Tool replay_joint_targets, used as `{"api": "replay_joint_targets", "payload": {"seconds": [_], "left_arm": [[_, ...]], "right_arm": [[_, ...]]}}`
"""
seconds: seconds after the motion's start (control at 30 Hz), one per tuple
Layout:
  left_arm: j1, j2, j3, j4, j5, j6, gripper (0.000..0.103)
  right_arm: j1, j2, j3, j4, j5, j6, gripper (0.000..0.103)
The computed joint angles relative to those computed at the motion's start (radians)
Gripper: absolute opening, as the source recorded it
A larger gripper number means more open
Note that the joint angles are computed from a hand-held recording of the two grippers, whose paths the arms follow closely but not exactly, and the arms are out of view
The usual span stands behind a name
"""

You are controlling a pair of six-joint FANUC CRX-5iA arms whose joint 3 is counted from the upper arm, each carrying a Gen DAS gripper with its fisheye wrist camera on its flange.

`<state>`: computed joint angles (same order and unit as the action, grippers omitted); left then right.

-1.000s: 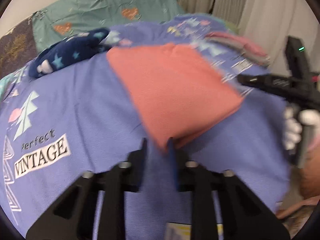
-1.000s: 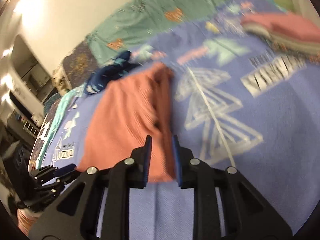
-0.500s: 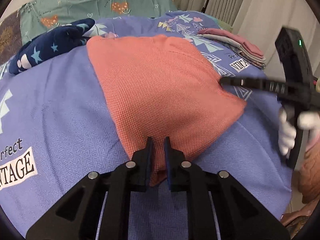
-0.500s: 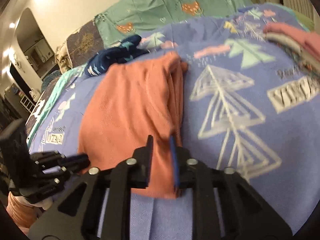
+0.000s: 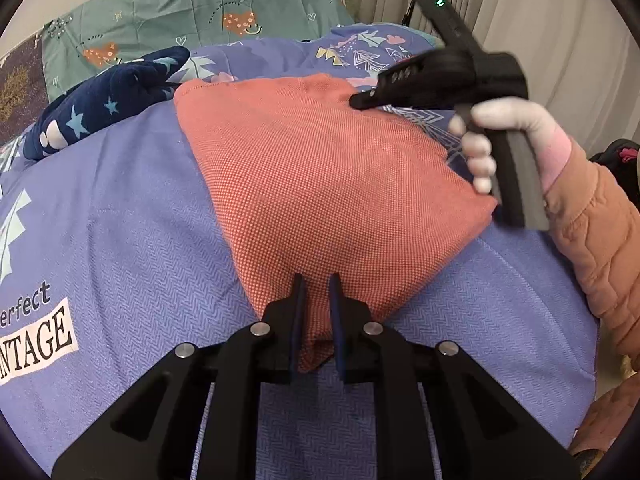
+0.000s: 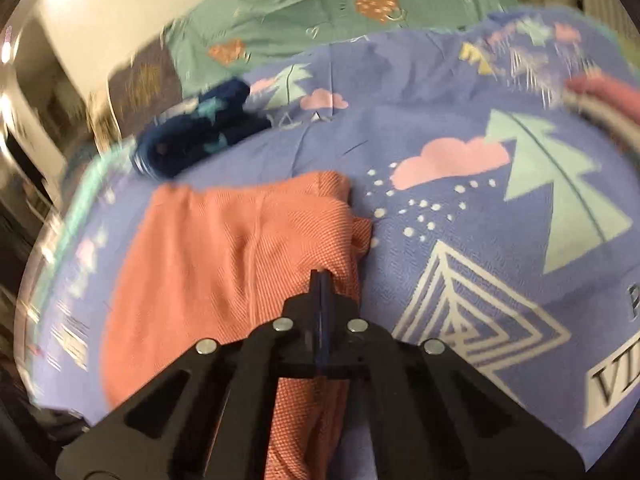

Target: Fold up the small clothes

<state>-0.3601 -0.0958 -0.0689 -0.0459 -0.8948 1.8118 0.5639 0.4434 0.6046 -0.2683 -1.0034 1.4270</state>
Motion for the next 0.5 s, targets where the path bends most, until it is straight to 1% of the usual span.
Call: {"api": "replay_joint_targets", "payload": {"seconds": [0.03, 0.07, 0.1, 0.13, 0.2, 0.27, 0.33, 0.37, 0.4, 0.43, 0.5], "left_arm": [[-0.002, -0.001, -0.001, -0.003, 0.002, 0.004, 0.014], [0.001, -0.004, -0.006, 0.004, 0.006, 0.001, 0.014], [0.003, -0.004, -0.008, 0.008, 0.008, 0.000, 0.014], [0.001, -0.006, -0.011, 0.010, 0.010, 0.003, 0.014], [-0.003, -0.008, -0.011, 0.005, 0.010, 0.009, 0.014], [-0.005, -0.007, -0.008, 0.000, 0.007, 0.011, 0.014], [-0.011, -0.003, 0.001, -0.012, -0.001, 0.018, 0.014], [-0.014, -0.001, 0.005, -0.017, -0.004, 0.021, 0.014], [-0.015, -0.001, 0.006, -0.020, -0.005, 0.023, 0.014], [-0.016, 0.002, 0.008, -0.021, -0.006, 0.026, 0.014], [-0.013, 0.001, 0.007, -0.015, -0.005, 0.026, 0.014]], "right_arm": [[0.007, -0.020, -0.028, 0.030, 0.032, -0.005, 0.000], [0.025, -0.039, -0.063, 0.096, 0.067, -0.023, 0.002], [0.038, -0.051, -0.087, 0.145, 0.089, -0.044, 0.007], [0.038, -0.061, -0.098, 0.155, 0.099, -0.042, 0.012], [0.012, -0.066, -0.068, 0.062, 0.072, 0.009, 0.015], [-0.004, -0.056, -0.039, 0.017, 0.044, 0.038, 0.022], [0.004, -0.023, -0.002, 0.023, -0.006, 0.049, 0.026], [0.019, 0.027, 0.043, 0.073, -0.066, 0.027, 0.027], [0.024, 0.044, 0.046, 0.091, -0.074, 0.022, 0.029], [0.015, 0.034, 0.020, 0.065, -0.030, 0.029, 0.030], [0.006, 0.017, 0.011, 0.044, -0.030, -0.005, 0.030]]}}
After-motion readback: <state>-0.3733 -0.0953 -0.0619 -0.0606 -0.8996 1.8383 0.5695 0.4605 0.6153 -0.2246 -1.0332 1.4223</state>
